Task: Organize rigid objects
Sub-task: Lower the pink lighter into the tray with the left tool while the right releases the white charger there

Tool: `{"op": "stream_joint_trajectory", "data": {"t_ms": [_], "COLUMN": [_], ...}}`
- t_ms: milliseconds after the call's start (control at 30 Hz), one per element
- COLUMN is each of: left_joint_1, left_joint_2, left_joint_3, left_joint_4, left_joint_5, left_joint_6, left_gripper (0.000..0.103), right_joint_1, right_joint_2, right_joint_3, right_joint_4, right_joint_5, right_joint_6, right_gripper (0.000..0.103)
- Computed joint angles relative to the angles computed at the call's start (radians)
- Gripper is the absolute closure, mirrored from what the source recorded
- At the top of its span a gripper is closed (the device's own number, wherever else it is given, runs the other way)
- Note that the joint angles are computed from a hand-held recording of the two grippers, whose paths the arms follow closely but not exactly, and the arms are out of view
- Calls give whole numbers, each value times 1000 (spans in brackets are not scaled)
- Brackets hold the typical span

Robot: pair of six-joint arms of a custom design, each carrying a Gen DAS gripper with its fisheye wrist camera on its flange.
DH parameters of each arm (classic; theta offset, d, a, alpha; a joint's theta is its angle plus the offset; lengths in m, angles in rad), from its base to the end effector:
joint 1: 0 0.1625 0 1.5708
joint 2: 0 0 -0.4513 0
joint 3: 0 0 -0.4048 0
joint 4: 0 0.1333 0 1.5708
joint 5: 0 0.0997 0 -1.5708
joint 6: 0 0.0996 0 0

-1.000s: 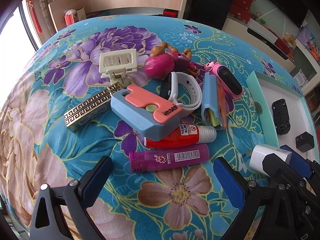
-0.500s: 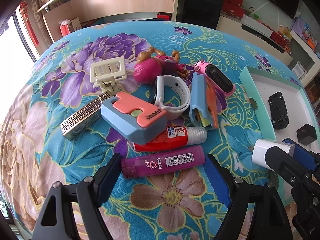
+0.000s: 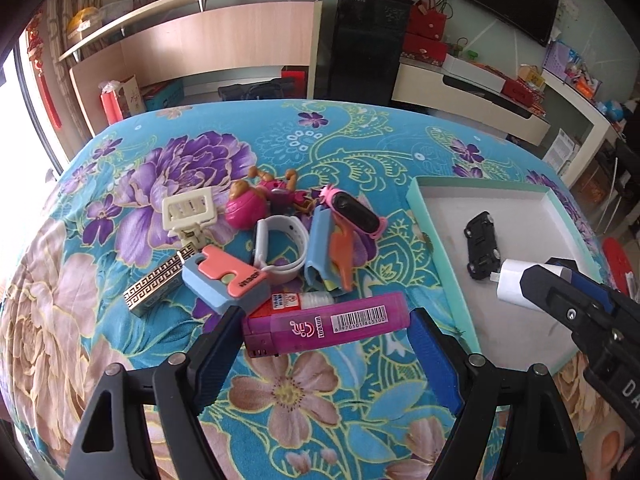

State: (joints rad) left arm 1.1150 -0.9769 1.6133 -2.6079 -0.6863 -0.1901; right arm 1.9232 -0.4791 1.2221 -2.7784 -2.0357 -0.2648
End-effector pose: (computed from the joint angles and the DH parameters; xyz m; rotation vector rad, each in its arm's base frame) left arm -0.1168 -0.7162 0.2767 0.0856 2.3137 -0.7902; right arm 0.3689 -0.7462 0.0618 0.6578 -2.5478 0.6481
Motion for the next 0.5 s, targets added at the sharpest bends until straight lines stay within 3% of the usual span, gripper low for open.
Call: {"op": "stream_joint_trajectory", "data": {"t_ms": [233, 500], "left_joint_1": [-38, -71], "left_joint_2": [51, 133], "left_joint_3": [-34, -107], "left_joint_4": [21, 81], "left_joint_5": [-35, -87], "left_joint_6": [74, 160], "left_gripper": [18, 18], "right_joint_1": [-38, -67], "right_joint_2": [-42, -74], "right_joint_3": [31, 59], "right_joint_4": [-39, -55], "right_joint_5": [-112, -181], "right_joint_6": [74, 123], "right_gripper": [58, 58]}}
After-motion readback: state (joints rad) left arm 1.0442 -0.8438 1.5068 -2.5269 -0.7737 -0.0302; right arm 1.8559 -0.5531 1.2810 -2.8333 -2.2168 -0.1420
